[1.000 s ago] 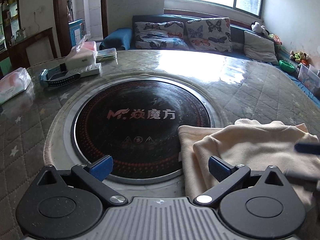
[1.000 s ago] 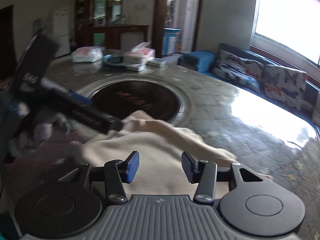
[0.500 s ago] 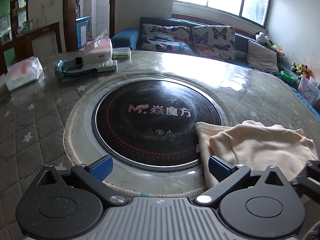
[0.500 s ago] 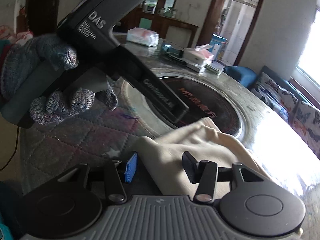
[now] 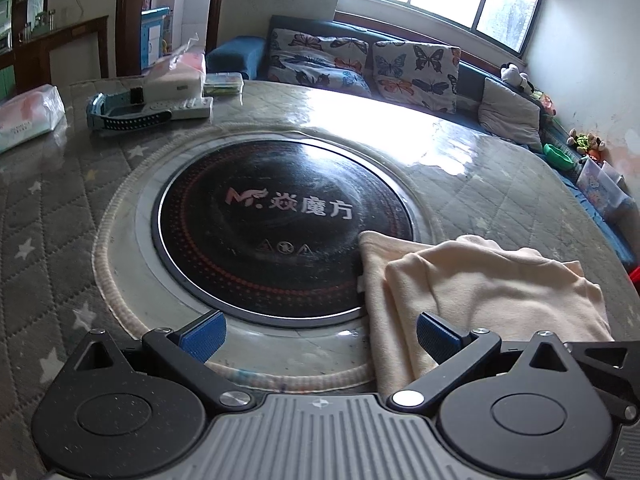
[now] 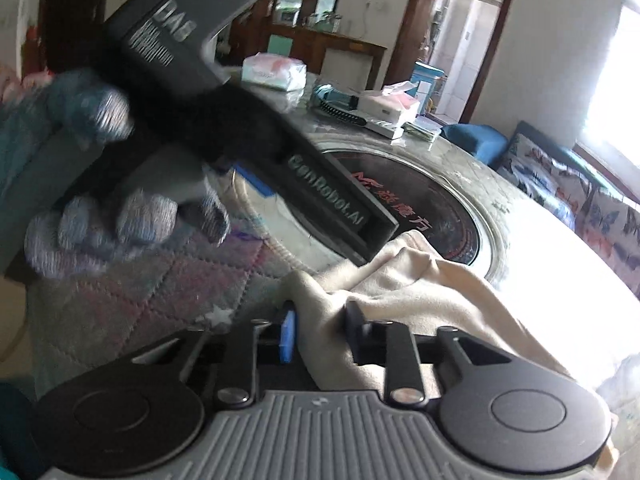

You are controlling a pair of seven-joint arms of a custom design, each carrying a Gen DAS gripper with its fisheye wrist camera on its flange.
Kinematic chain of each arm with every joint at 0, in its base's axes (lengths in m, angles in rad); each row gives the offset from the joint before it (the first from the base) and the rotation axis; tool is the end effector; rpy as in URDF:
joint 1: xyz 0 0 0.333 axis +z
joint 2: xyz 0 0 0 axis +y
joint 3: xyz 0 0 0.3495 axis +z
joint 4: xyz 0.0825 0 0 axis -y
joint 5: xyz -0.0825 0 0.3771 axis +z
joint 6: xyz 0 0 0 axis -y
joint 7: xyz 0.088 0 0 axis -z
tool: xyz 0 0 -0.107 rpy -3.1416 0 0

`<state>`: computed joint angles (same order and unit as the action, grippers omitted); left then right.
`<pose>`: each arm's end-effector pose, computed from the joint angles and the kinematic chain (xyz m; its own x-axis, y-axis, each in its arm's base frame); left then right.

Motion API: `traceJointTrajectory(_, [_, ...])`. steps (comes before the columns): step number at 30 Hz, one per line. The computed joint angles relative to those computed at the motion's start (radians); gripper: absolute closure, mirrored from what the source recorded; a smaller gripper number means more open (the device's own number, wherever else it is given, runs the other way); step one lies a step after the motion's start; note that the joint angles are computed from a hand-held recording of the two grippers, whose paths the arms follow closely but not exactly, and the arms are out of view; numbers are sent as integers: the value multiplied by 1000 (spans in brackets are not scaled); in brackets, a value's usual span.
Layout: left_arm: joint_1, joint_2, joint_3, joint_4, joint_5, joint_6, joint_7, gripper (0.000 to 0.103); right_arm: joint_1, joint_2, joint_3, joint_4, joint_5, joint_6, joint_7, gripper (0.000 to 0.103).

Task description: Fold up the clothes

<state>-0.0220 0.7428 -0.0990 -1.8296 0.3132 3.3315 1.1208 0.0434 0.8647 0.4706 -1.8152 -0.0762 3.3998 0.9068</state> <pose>0.6964 -0.1053 0.2457 -0.0290 -0.9784 0.2046 -0.7426 -0.1159 -0.6596 0.6425 0.2961 0.2240 0.7606 -0.6245 0.1774 -0.3260 -0.6037 -0.7275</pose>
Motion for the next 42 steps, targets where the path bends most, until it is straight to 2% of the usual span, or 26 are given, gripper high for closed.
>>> traceJointTrajectory(2, [53,2,-63,3,7,-17,-5,0,-59,13,62,2,-8,-17,18,84])
traceJointTrajectory(5, [214,32,-255,16,26,-60,-3,0,-126,28,132,0,-13,-33,34,85])
traceJointTrajectory(6, [262,46,-313,21,26,-73,1,0,-168,41,178,-3,-16,-40,43,86])
traceJointTrajectory(9, [346,85,-430,40,8,-113,13,0,-226,52,234,-23,-28,-26,52,86])
traceJointTrajectory(11, [365,102,-466,52,-17,-131,17,0,-262,61,266,-38,-46,-18,61,86])
traceJointTrajectory(15, [361,113,-482,64,-63,-138,15,1,-322,72,314,-69,-87,-4,84,87])
traceJointTrajectory(18, [386,131,-523,65,-76,-138,27,3,-368,84,351,-92,-121,8,108,87])
traceJointTrajectory(20, [414,149,-560,59,-78,-125,37,11,-406,95,382,-109,-148,9,128,87])
traceJointTrajectory(24, [472,196,-639,61,-74,-129,47,40,-434,100,395,-134,-192,20,147,87])
traceJointTrajectory(25, [490,213,-662,66,-76,-144,49,56,-442,101,399,-143,-204,24,151,87])
traceJointTrajectory(26, [500,225,-676,70,-83,-157,48,68,-447,101,400,-149,-213,26,156,87])
traceJointTrajectory(28, [500,233,-676,70,-99,-153,44,79,-446,97,394,-154,-223,31,169,87])
traceJointTrajectory(29, [499,233,-673,68,-102,-144,44,81,-445,94,389,-153,-229,26,174,87])
traceJointTrajectory(32, [485,221,-651,63,-97,-122,34,83,-468,96,402,-161,-241,8,185,81])
traceJointTrajectory(35, [475,211,-634,64,-81,-115,27,83,-463,70,372,-178,-231,53,204,74])
traceJointTrajectory(38, [442,186,-592,61,-65,-103,21,83,-430,21,299,-190,-195,113,265,69])
traceJointTrajectory(40, [425,174,-569,59,-54,-94,16,83,-373,-21,220,-191,-147,156,299,68])
traceJointTrajectory(42, [415,167,-555,58,-44,-90,10,83,-384,-28,199,-164,-124,121,358,67])
